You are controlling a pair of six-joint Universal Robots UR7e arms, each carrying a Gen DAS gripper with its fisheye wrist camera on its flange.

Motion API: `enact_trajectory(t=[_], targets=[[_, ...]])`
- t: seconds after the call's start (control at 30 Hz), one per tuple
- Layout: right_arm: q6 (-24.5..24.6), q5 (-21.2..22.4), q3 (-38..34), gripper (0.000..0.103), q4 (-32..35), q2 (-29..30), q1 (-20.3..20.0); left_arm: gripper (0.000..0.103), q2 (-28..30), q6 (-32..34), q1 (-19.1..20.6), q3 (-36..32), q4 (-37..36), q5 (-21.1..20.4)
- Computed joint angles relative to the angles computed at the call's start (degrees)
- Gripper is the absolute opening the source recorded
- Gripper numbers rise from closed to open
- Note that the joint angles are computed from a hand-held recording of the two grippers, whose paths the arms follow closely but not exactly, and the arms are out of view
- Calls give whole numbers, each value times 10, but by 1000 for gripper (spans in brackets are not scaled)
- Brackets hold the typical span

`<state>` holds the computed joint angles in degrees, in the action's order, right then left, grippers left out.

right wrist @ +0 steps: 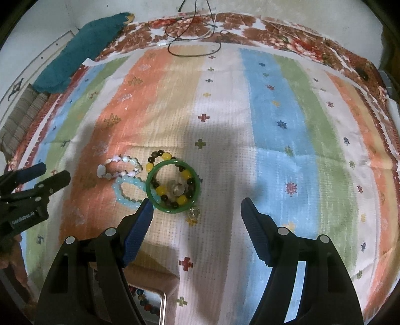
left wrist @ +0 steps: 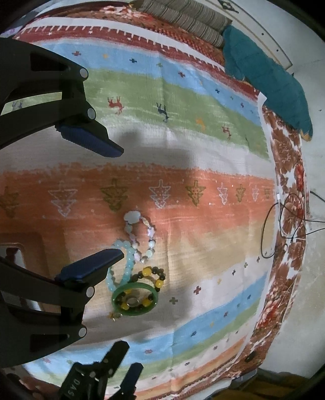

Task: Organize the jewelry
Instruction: 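Move both tools back toward the remaining bracelets and green bangle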

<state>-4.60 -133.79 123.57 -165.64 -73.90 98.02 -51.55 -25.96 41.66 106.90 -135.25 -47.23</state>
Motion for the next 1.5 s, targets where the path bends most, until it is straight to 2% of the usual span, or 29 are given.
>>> enact_trajectory(t=[0.37, 0.57, 1.07, 1.17, 1.23, 1.4, 1.5], targets=[[9, 13, -23, 72, 24, 23, -25, 73, 33, 26, 27, -30, 0, -9], [15, 21, -37, 60, 36, 37, -36, 69, 51, 40, 42, -47, 7, -17], [-10, 27, -74, 34, 36, 79, -49, 47, 87, 75, 58, -80, 10, -24], [-8, 31, -77, 26, 39, 83, -53, 45, 94, 79, 63, -88, 19, -24], [-11, 34, -78, 25, 39, 85, -55, 43, 98, 82, 65, -91, 21, -26], [-26, 37, -82, 20, 33, 91, -55, 30, 105, 86, 73, -100, 19, -44], [-34, 35, -82, 16, 28, 92, -54, 22, 110, 95, 76, -101, 13, -41]])
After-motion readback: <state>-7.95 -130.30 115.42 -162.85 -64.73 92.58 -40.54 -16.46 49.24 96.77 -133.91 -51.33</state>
